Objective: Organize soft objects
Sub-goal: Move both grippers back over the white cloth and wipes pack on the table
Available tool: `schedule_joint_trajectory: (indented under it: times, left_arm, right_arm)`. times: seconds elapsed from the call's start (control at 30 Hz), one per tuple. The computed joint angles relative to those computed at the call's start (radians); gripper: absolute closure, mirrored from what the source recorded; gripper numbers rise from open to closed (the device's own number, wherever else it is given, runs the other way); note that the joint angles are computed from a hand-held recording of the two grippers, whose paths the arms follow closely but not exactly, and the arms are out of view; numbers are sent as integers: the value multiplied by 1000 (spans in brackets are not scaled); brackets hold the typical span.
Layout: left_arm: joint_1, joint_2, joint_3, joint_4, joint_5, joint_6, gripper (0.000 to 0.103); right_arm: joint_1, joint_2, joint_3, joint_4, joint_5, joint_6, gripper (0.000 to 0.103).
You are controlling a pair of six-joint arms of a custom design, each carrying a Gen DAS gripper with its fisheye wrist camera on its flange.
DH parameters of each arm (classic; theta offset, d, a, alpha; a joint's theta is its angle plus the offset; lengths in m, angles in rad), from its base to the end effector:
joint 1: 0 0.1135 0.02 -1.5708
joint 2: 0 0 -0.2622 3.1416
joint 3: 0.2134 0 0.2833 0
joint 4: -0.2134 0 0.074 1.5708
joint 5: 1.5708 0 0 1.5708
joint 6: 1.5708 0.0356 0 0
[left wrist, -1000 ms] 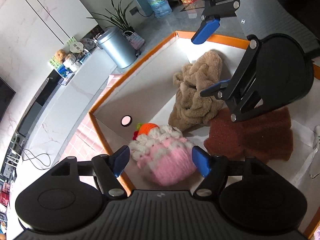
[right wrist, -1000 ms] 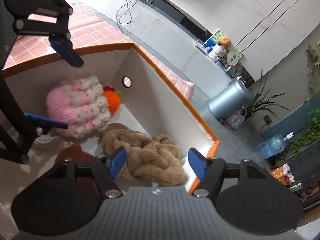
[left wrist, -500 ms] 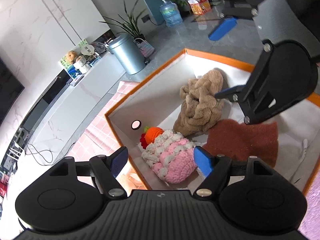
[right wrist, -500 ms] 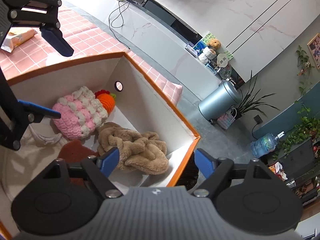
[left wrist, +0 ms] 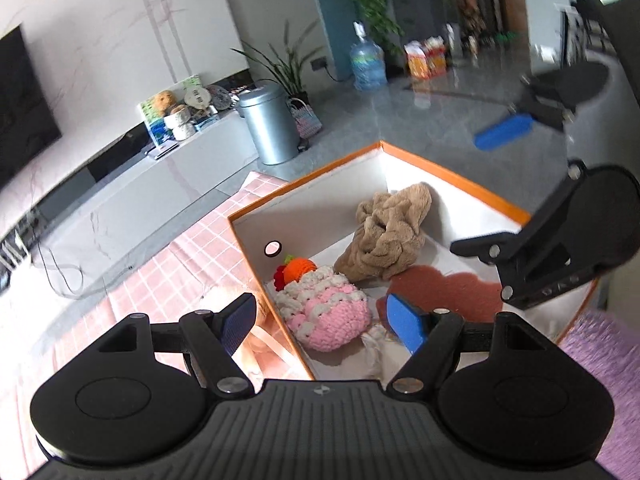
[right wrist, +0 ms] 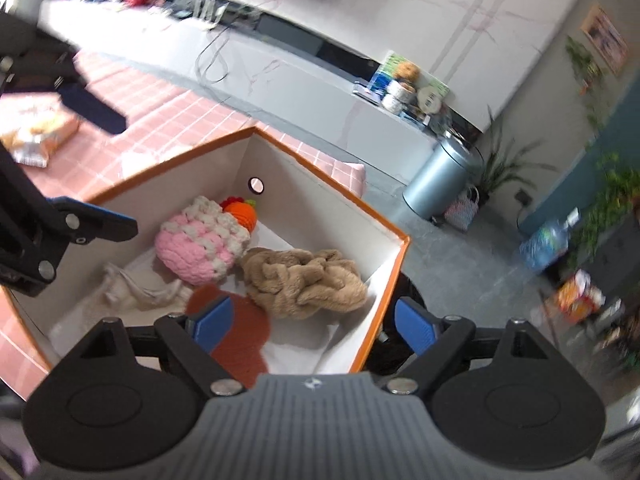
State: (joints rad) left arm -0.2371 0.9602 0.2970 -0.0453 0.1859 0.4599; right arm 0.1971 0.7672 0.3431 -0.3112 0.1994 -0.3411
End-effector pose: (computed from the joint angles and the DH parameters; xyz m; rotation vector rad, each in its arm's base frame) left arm 0.2002 -0.0551 0.1342 0.8645 2.0950 -0.0940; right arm 0.1868 0.0301 0.1632 -0.5141 2.2492 -0.3036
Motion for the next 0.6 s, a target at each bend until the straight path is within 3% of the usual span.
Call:
schedule_joint_trajectory:
  times: [0.13, 0.23, 0.6]
  left_arm:
    - [68, -156, -65, -48, 63, -41, 15]
    - [145, -282, -100, -119, 129, -54, 15]
    - [559, -621, -161, -417, 428, 2, 15]
  right_arm:
    - [45, -149, -45, -71, 2, 157, 14]
    - [123, -233, -77, -98, 61, 273, 14]
    - [505, -332, -129, -142, 394, 804, 8]
